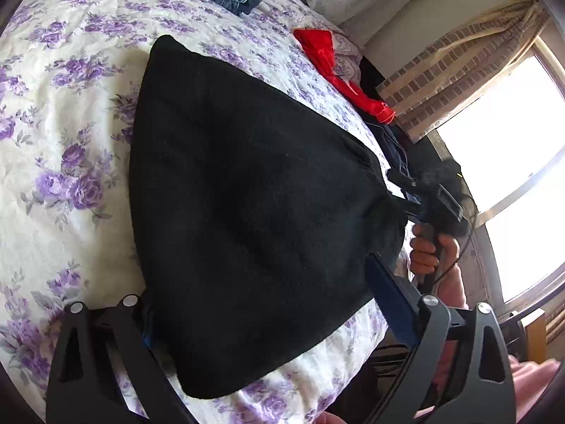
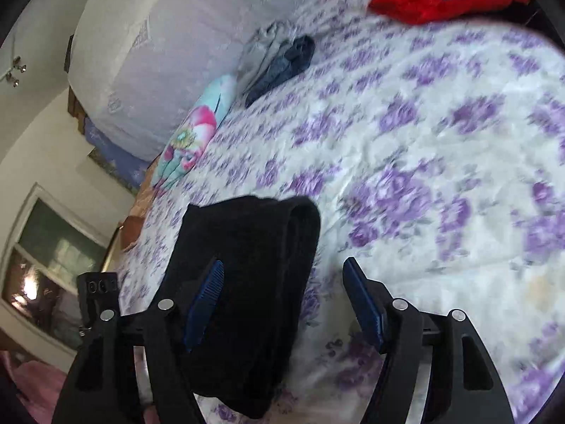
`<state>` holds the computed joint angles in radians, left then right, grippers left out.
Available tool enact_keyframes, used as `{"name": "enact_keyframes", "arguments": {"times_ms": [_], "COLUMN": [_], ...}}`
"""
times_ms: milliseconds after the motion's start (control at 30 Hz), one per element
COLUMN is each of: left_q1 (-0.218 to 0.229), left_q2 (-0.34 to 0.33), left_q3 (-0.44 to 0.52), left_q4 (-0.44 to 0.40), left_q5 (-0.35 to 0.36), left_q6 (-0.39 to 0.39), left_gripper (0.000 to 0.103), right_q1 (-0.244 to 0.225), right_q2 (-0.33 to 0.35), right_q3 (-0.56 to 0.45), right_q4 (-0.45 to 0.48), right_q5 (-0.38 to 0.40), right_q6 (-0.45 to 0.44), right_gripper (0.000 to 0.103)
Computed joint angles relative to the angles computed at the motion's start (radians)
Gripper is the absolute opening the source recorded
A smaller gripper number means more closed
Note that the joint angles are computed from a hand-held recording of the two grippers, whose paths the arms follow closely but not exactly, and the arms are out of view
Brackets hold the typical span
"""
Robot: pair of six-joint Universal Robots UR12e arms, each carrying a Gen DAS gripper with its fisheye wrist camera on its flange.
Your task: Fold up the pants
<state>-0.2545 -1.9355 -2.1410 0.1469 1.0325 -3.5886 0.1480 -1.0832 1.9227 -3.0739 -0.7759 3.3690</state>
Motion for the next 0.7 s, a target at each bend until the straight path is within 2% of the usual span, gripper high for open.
{"name": "enact_keyframes", "arguments": {"times_ms": [100,233,300,367,433,500,600,700], "left_q1": [-0.004,-0.027,-0.044,-0.058,-0.06,-0.052,-0.045,-0.051], "left_q2": [-0.004,-0.007,-0.013,-0.015,-0.013,-0.01,-0.003,0.005], "left_q3": [0.0,0.02,0.034,0.041,0.038,0.031,0.025,0.031], "left_q4": [0.01,-0.009,-0.018,-0.022,-0.017,-0.011,-0.013,-0.034], "left_q5": [0.025,0.11,0.167,0.214,0.222,0.21,0.201,0.229], "left_q6": [0.021,0.048,0.065,0.095,0.104,0.098,0.096,0.088], "left_gripper": [0.086,0.078,0.075,0.073,0.069,0.063,0.053,0.036], "right_q1": [0.007,0.036,0.041,0.036,0.023,0.015,0.027,0.037], "right_q2": [0.042,0.096,0.11,0.118,0.128,0.131,0.126,0.117], "right_q3": [-0.074,-0.169,-0.192,-0.191,-0.184,-0.177,-0.175,-0.161], "right_q4": [0.127,0.243,0.273,0.255,0.229,0.213,0.194,0.142], "right_q5": [0.119,0.178,0.194,0.201,0.235,0.257,0.205,0.154], "right_q6": [-0.115,-0.2,-0.222,-0.188,-0.141,-0.117,-0.113,-0.072], "right_gripper": [0.07,0.069,0.061,0.045,0.034,0.031,0.029,0.026]}}
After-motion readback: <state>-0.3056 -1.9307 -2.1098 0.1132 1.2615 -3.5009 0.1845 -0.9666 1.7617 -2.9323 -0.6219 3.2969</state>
